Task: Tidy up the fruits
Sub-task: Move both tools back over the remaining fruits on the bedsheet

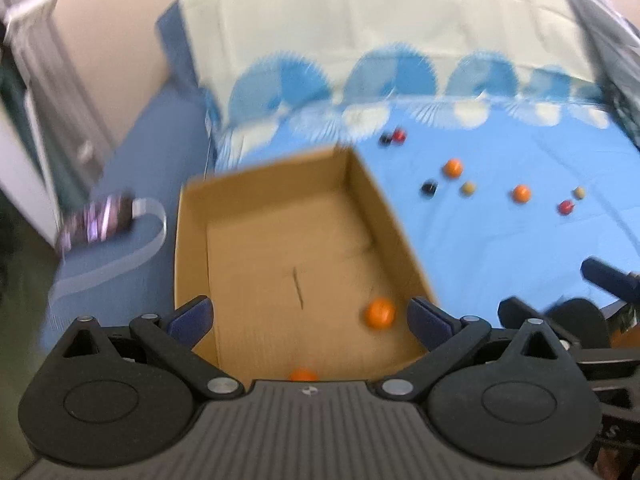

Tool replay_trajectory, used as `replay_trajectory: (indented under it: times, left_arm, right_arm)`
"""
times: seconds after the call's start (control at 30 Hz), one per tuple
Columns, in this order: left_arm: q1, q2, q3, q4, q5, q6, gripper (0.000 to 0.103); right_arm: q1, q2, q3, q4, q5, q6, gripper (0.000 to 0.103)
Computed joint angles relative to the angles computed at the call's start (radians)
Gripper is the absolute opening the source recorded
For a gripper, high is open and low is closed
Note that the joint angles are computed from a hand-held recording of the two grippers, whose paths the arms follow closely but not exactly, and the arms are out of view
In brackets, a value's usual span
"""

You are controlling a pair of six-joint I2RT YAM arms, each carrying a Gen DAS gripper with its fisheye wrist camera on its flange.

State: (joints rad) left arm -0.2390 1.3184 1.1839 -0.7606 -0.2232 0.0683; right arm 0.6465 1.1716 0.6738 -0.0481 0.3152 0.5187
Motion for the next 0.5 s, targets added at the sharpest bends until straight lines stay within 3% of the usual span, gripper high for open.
replay_trajectory:
  times: [0.2,0.5]
  left_arm:
    - [-0.109,0.131,0.295,-0.182,-0.017,-0.010,0.103]
    - [-0.336,0.478,1.075,-0.641,-0.116,-0.048,0.103]
  right_arm:
    - [-0.139,-0.081,-0.015,-0.038,-0.050,0.032,0.102]
    - [-0.377,-0.145,-0.009,-0.114,-0.136,0.006,0.102]
